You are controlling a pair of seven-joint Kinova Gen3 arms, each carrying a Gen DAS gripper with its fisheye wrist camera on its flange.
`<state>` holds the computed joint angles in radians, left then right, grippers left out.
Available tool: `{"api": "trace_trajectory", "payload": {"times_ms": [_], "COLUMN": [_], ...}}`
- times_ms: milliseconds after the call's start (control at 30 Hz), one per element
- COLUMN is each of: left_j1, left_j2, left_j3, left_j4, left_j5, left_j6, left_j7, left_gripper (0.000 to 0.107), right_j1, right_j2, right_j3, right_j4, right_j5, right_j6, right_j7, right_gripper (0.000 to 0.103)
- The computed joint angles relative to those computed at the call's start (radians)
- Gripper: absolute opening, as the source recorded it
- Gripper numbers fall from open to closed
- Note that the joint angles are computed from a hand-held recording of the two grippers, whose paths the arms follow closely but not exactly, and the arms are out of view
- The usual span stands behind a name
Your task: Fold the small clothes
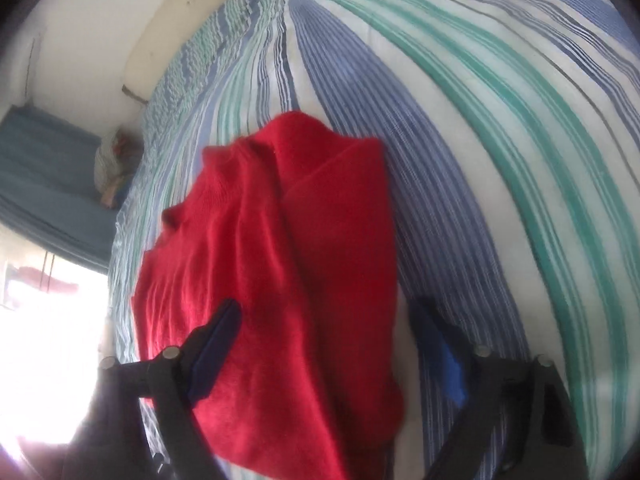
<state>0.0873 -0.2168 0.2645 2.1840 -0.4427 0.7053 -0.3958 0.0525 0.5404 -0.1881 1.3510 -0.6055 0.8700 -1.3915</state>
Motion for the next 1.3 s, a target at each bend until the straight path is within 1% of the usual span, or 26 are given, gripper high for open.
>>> {"api": "trace_trajectory", "payload": {"times_ms": [33, 67, 133, 200, 267, 400, 500, 533, 567, 600, 633, 667, 700, 733, 767, 800, 833, 900, 933, 967, 1033, 1067, 1133, 1167, 1233, 1300], "left_j1": [0.000, 0.000, -0.006, -0.023, -0.047, -0.083, -0.117, -0.125, -0.133, -0.141, -0.151, -0.159, -0.167, -0.175, -0.182, -0.188, -0.193, -0.201, -0.202, -0.202, -0.205, -0.205, -0.201, -0.200, -0.198, -0.196], "left_j2": [-0.004, -0.008, -0.016, -0.032, -0.041, -0.058, -0.078, -0.086, -0.095, -0.103, -0.109, -0.116, -0.122, -0.127, -0.130, -0.131, -0.133, -0.132, -0.129, -0.126, -0.120, -0.115, -0.110, -0.111, -0.116, -0.117], "left_j3": [-0.008, -0.017, -0.035, -0.041, -0.025, -0.037, -0.040, -0.045, -0.052, -0.055, -0.058, -0.062, -0.064, -0.069, -0.073, -0.076, -0.078, -0.074, -0.072, -0.070, -0.055, -0.049, -0.043, -0.037, -0.030, -0.026], "left_j4": [0.001, 0.000, -0.004, -0.002, -0.002, 0.006, 0.016, 0.021, 0.026, 0.031, 0.033, 0.036, 0.040, 0.043, 0.044, 0.045, 0.045, 0.046, 0.045, 0.045, 0.045, 0.045, 0.048, 0.050, 0.052, 0.052], "left_j5": [0.007, 0.015, 0.035, 0.041, 0.027, 0.022, 0.016, 0.019, 0.023, 0.027, 0.030, 0.034, 0.037, 0.041, 0.046, 0.052, 0.058, 0.068, 0.074, 0.079, 0.078, 0.076, 0.073, 0.070, 0.063, 0.056], "left_j6": [-0.004, -0.005, -0.008, -0.014, 0.002, 0.029, 0.052, 0.055, 0.056, 0.058, 0.061, 0.062, 0.060, 0.057, 0.052, 0.048, 0.043, 0.036, 0.032, 0.029, 0.029, 0.029, 0.031, 0.036, 0.041, 0.034], "left_j7": [-0.007, -0.018, -0.043, -0.051, -0.040, -0.044, -0.027, -0.025, -0.026, -0.026, -0.026, -0.027, -0.028, -0.032, -0.037, -0.042, -0.047, -0.053, -0.058, -0.064, -0.063, -0.062, -0.063, -0.060, -0.052, -0.048], "left_gripper": [0.102, 0.102, 0.102, 0.102, 0.102, 0.102, 0.102, 0.102, 0.102, 0.102, 0.102, 0.102, 0.102, 0.102, 0.102, 0.102, 0.102, 0.102, 0.102, 0.102, 0.102, 0.102, 0.102, 0.102, 0.102, 0.102], "right_j1": [-0.023, -0.050, -0.123, -0.157, -0.214, -0.352, -0.483, -0.522, -0.550, -0.567, -0.569, -0.552, -0.517, -0.478, -0.446, -0.426, -0.422, -0.457, -0.466, -0.467, -0.490, -0.522, -0.578, -0.585, -0.554, -0.480], "right_j2": [-0.005, -0.010, -0.043, -0.055, -0.049, 0.026, 0.114, 0.148, 0.188, 0.220, 0.241, 0.247, 0.238, 0.216, 0.185, 0.150, 0.112, 0.054, 0.036, 0.029, 0.028, 0.037, 0.051, 0.035, -0.016, -0.086], "right_j3": [-0.006, 0.006, 0.051, 0.035, 0.020, -0.022, -0.020, -0.013, -0.014, -0.015, -0.023, -0.044, -0.082, -0.121, -0.141, -0.142, -0.125, -0.059, -0.046, -0.048, -0.039, -0.024, -0.005, -0.006, -0.033, -0.075], "right_j4": [-0.007, -0.026, -0.062, -0.139, -0.231, -0.417, -0.555, -0.602, -0.643, -0.666, -0.671, -0.657, -0.624, -0.578, -0.531, -0.485, -0.442, -0.397, -0.373, -0.351, -0.296, -0.269, -0.186, -0.149, -0.091, -0.032], "right_j5": [0.041, 0.074, 0.140, 0.169, 0.187, 0.199, 0.257, 0.279, 0.284, 0.274, 0.259, 0.228, 0.188, 0.152, 0.126, 0.117, 0.124, 0.188, 0.211, 0.222, 0.253, 0.290, 0.358, 0.369, 0.342, 0.269], "right_j6": [0.003, 0.023, 0.039, 0.086, 0.134, 0.213, 0.273, 0.308, 0.337, 0.357, 0.372, 0.371, 0.353, 0.319, 0.295, 0.262, 0.229, 0.211, 0.204, 0.205, 0.195, 0.188, 0.129, 0.089, 0.023, -0.016], "right_j7": [-0.008, -0.032, -0.100, -0.148, -0.172, -0.177, -0.181, -0.173, -0.154, -0.141, -0.134, -0.110, -0.071, -0.030, 0.004, 0.026, 0.035, 0.052, 0.070, 0.081, 0.066, 0.049, 0.029, 0.037, 0.058, 0.096], "right_gripper": [0.010, 0.012, 0.011, 0.011, 0.011, 0.012, 0.012, 0.013, 0.021, 0.038, 0.044, 0.045, 0.045, 0.045, 0.045, 0.045, 0.045, 0.044, 0.043, 0.039, 0.038, 0.038, 0.038, 0.038, 0.038, 0.038]}}
